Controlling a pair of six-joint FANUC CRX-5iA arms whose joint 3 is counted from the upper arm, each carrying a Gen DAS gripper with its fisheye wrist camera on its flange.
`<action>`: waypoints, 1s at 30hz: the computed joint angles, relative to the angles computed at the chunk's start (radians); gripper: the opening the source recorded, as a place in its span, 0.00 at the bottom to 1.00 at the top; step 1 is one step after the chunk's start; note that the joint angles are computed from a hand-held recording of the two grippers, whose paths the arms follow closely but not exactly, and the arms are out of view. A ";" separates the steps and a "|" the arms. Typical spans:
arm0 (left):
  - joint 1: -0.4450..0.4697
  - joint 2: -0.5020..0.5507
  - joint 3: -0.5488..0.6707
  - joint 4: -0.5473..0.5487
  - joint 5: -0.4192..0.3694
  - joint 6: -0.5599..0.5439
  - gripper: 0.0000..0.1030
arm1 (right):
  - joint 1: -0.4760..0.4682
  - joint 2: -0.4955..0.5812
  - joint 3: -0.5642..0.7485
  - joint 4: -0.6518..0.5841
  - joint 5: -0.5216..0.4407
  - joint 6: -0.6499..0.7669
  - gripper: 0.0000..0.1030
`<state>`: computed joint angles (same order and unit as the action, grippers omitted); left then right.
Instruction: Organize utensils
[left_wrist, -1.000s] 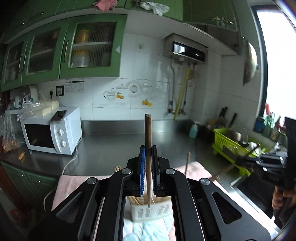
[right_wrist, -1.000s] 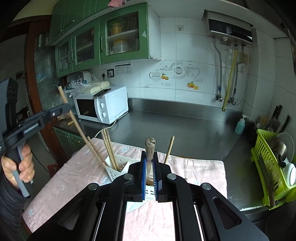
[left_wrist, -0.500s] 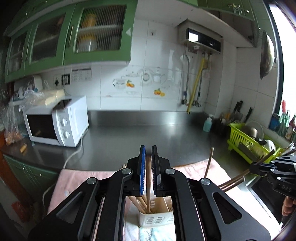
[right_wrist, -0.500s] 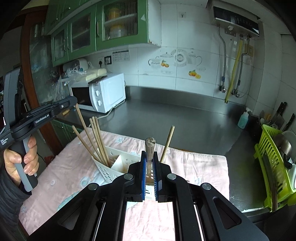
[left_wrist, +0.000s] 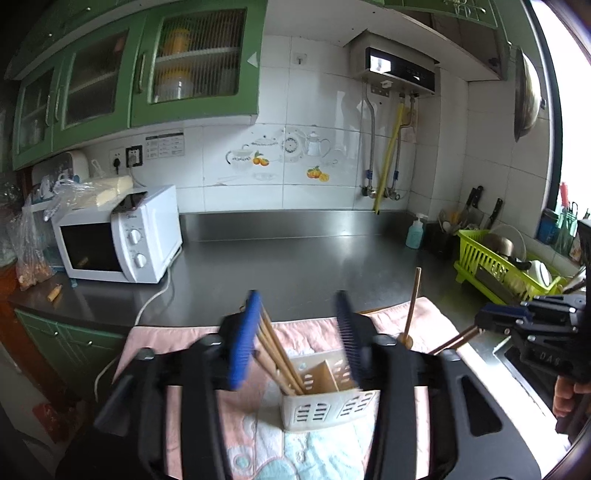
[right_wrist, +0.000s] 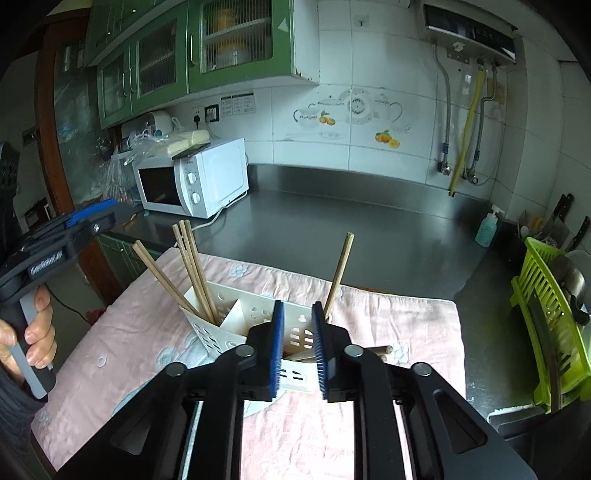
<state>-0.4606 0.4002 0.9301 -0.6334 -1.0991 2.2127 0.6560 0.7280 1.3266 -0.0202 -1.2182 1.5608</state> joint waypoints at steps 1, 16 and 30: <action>-0.007 -0.010 -0.013 -0.008 -0.002 0.011 0.53 | 0.001 -0.038 -0.066 0.002 0.035 -0.001 0.20; -0.230 -0.199 -0.295 -0.283 -0.144 0.285 0.95 | 0.095 -0.527 -0.957 0.171 0.500 -0.185 0.67; -0.384 -0.256 -0.443 -0.322 -0.303 0.482 0.95 | 0.186 -0.773 -1.432 0.493 0.713 -0.571 0.87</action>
